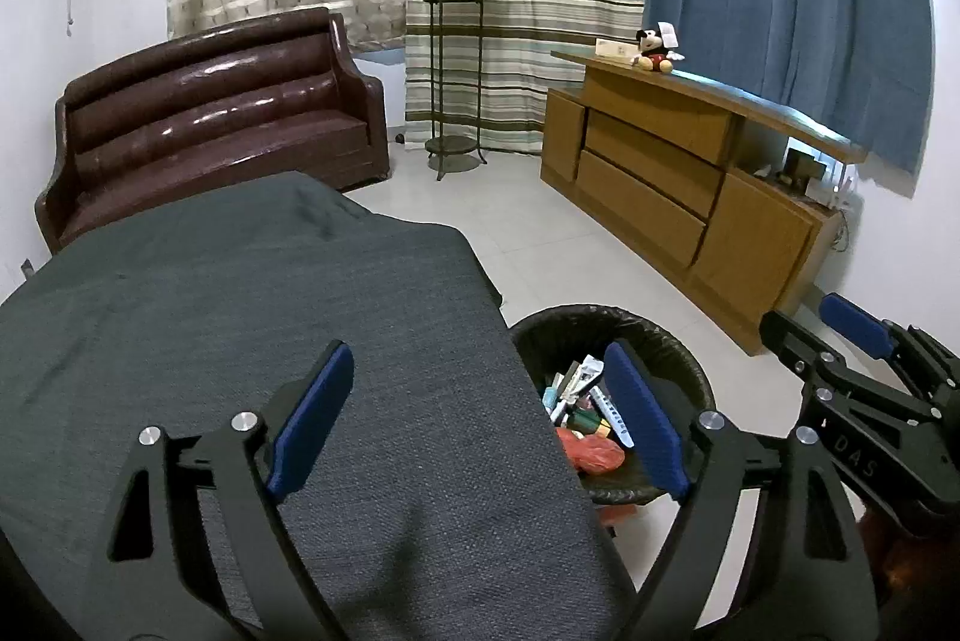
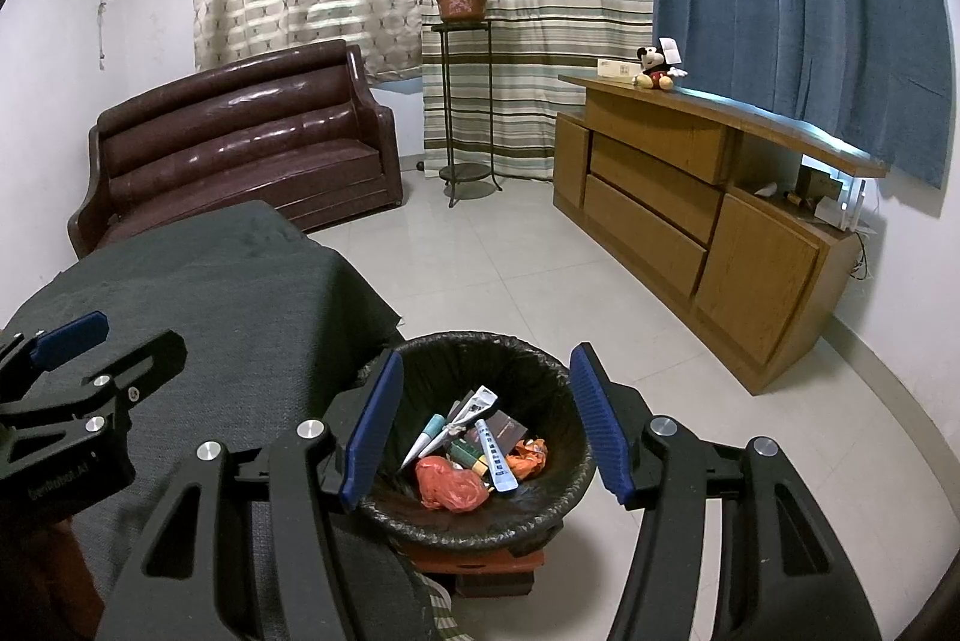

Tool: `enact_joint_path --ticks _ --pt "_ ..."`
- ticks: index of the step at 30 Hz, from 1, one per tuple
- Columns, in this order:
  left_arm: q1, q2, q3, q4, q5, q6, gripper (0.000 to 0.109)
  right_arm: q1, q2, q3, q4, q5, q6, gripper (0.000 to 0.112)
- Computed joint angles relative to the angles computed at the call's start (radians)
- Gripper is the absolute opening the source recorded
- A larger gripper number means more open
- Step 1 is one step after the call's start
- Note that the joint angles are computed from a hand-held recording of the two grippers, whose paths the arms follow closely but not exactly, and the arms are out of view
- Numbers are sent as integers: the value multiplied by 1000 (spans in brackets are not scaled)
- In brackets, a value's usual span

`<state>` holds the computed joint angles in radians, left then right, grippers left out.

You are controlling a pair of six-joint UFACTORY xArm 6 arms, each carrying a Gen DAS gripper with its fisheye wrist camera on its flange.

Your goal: Collect trash

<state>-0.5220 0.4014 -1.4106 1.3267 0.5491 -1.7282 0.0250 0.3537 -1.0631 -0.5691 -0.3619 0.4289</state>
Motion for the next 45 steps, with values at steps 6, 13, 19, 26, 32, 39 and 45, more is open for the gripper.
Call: enact_joint_path --ticks 6,13,19,26,32,39,45 --pt "-2 -3 1 30 16 -18 88 1 0 1 7 0 -6 57" --pt "-12 -11 9 57 56 -30 92 1 1 0 5 0 -4 57" --pt "-22 -16 10 95 99 -56 93 -2 0 -2 -8 3 6 57" --pt "-17 -20 12 105 79 -54 94 0 1 -2 -2 3 2 57" --pt "-5 -22 17 117 27 -77 95 -2 -1 -2 -13 5 12 57" --pt "7 -4 1 94 -4 -50 96 0 -2 -1 -8 6 7 57" --pt "-1 1 7 98 1 -48 96 1 -3 -1 -8 8 9 57"
